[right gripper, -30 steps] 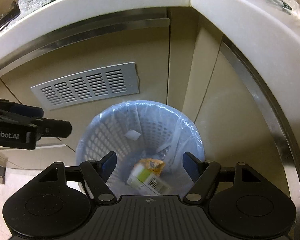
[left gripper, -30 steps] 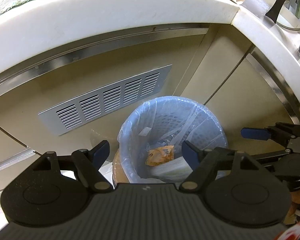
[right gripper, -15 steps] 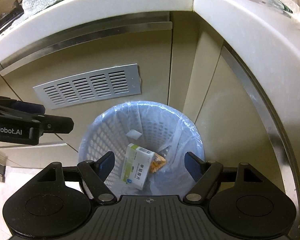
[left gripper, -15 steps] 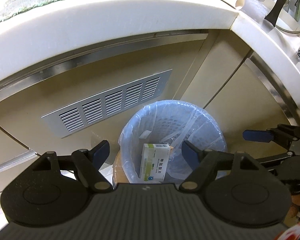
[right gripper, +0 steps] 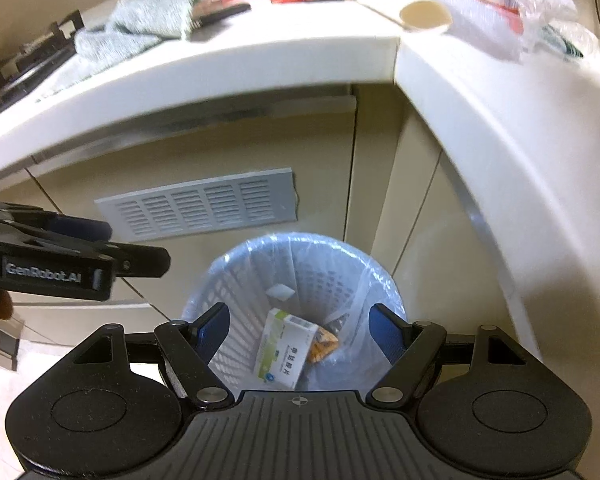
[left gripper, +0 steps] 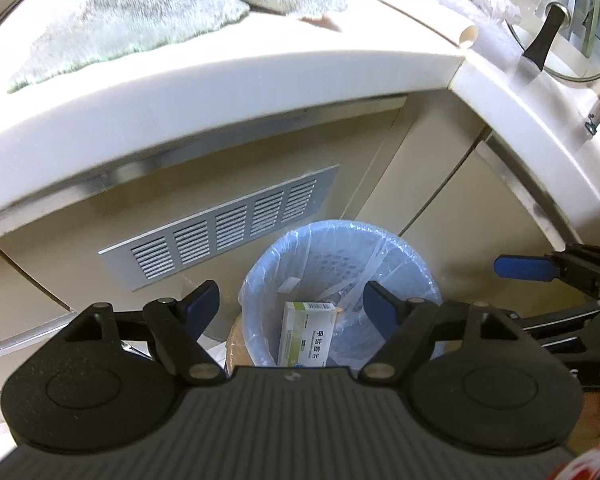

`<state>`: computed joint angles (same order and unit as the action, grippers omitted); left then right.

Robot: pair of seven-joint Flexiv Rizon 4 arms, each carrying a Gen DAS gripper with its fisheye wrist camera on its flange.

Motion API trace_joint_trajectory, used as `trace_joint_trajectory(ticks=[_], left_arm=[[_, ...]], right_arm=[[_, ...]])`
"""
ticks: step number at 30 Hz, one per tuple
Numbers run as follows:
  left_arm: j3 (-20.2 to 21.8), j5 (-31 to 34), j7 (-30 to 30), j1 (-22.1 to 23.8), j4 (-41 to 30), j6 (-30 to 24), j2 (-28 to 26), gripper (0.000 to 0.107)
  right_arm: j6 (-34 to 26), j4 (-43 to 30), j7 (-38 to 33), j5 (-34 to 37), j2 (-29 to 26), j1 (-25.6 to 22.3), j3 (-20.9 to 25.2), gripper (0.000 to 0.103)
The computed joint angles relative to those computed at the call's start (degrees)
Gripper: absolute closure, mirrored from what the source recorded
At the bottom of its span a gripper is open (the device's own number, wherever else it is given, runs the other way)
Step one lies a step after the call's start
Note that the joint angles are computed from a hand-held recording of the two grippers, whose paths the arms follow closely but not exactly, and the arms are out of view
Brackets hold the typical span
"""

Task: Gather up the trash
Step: 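Move both tools back to the counter trash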

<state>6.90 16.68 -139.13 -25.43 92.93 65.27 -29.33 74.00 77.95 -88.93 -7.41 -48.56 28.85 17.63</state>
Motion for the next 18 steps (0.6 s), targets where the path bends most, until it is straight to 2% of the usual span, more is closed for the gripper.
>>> trace_joint_trajectory(ticks=[5, 10, 18], left_arm=[[0.9, 1.5, -1.6, -0.8, 0.3, -0.4, 2.0, 0.030], [1.5, 5.1, -3.8, -1.5, -0.4, -1.4, 4.3, 0.030], [2.6, 15.2, -10.1, -2.8, -4.9, -4.8, 6.9, 0.029]], right_arm=[[1.3, 0.8, -2.3, 0.4, 1.7, -1.1, 1.8, 0.026], [5.6, 1.9, -6.1, 0.5, 3.3, -2.1, 3.4, 0.026], [10.7, -0.3, -6.9, -1.0, 3.3, -2.8, 3.8, 0.026]])
